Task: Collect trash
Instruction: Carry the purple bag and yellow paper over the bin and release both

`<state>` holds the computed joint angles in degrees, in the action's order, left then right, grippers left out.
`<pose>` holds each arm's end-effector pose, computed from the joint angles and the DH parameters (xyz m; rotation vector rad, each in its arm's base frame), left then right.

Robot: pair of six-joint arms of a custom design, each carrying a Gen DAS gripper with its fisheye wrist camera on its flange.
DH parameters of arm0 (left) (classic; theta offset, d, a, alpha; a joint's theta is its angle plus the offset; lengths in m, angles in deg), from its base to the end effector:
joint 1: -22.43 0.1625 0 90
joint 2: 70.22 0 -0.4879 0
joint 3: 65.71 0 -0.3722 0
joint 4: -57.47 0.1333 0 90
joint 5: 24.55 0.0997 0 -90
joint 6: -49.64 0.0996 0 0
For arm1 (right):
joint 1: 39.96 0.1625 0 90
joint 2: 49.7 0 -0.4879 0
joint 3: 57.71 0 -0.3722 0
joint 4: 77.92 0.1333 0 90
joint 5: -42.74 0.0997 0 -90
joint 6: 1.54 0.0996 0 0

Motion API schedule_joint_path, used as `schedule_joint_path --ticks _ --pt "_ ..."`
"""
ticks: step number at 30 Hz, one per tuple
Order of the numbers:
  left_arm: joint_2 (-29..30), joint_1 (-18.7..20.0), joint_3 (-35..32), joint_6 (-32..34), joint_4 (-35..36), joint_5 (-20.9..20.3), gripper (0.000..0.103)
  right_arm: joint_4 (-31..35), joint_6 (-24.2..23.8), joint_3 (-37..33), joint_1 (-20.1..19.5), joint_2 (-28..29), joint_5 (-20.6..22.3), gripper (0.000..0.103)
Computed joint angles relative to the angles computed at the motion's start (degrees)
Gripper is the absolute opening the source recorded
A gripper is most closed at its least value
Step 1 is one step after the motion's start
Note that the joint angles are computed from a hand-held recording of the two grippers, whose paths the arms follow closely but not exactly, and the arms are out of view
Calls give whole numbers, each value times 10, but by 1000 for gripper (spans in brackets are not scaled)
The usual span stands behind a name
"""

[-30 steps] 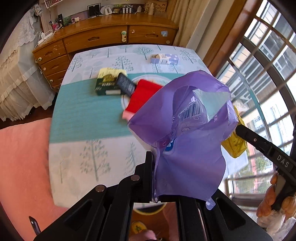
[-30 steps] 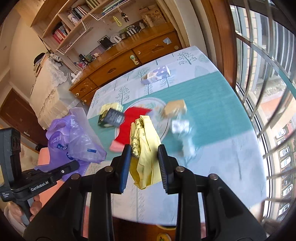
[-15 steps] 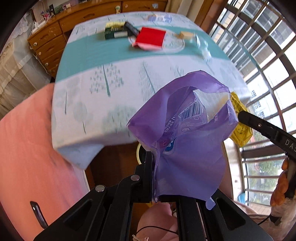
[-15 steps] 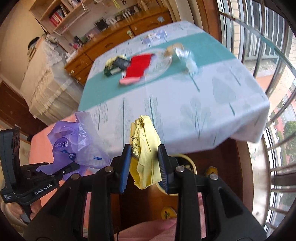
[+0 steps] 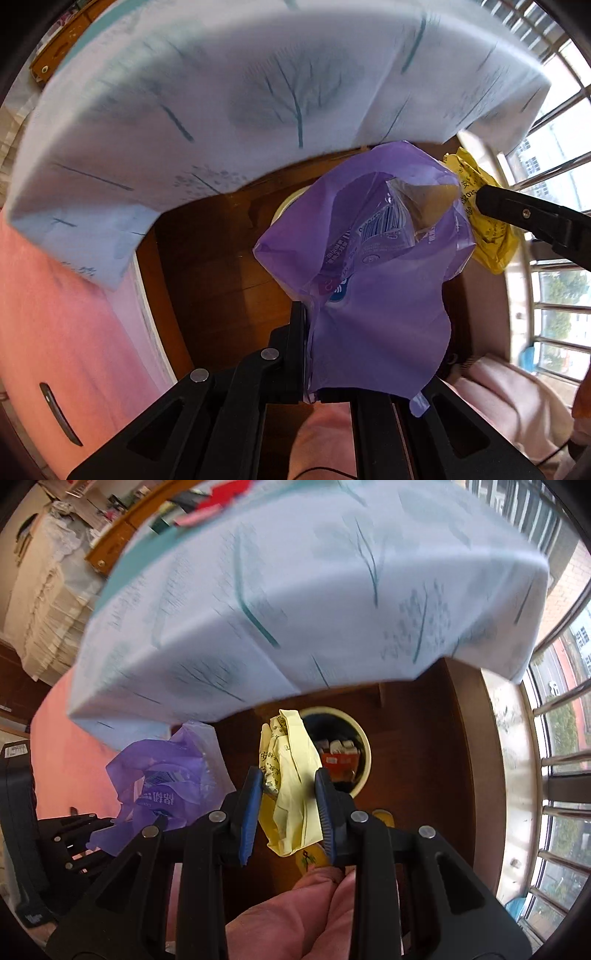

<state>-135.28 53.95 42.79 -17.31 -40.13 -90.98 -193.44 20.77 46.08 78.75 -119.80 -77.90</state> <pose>-0.3386 -0.4107 0.2166 -0.0158 2.4103 -0.0894 0.3425 -0.4535 0.3158 0.1956 -2.5890 0.1389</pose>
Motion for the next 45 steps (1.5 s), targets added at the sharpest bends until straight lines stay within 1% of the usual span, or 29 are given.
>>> schedule_joint_path --ticks 6,12,13,14,15,16,17,18,20,25,30,33,36,38,45 --pt "60 58 72 6 -142 -14 3 -113 -37 110 -77 7 -2 25" --pt "95 104 102 18 -222 2 4 -217 -83 171 -135 36 -1 26" --pt "103 112 105 24 -242 -3 10 -226 -87 173 -142 42 0 26" --pt "108 119 109 29 -259 -9 18 -236 -92 177 -149 45 2 26" --pt "109 125 115 32 -269 -10 24 -248 -99 181 -156 51 3 26" --pt "112 129 117 34 -274 -6 36 -254 -105 178 -162 57 4 26" --pt "119 133 117 38 -284 -3 45 -261 -112 179 -167 63 6 26" --pt "123 138 119 42 -291 -2 48 -268 -117 179 -171 67 8 26" --pt "130 147 119 40 -295 -2 48 -279 -127 178 -179 76 11 26" --pt "134 164 123 22 -304 9 48 -289 -140 175 -186 89 14 26" --pt "121 165 137 15 -303 14 48 -295 -145 168 -186 103 22 26" --pt "119 159 141 11 -300 26 48 -301 -149 162 -183 111 30 26" --pt "104 152 145 3 -289 29 48 -303 -148 155 -177 115 40 28" --pt "92 146 146 -8 -279 31 48 -305 -142 150 -170 117 42 31" --pt "49 117 140 -51 -233 50 48 -293 -139 134 -143 117 26 31"
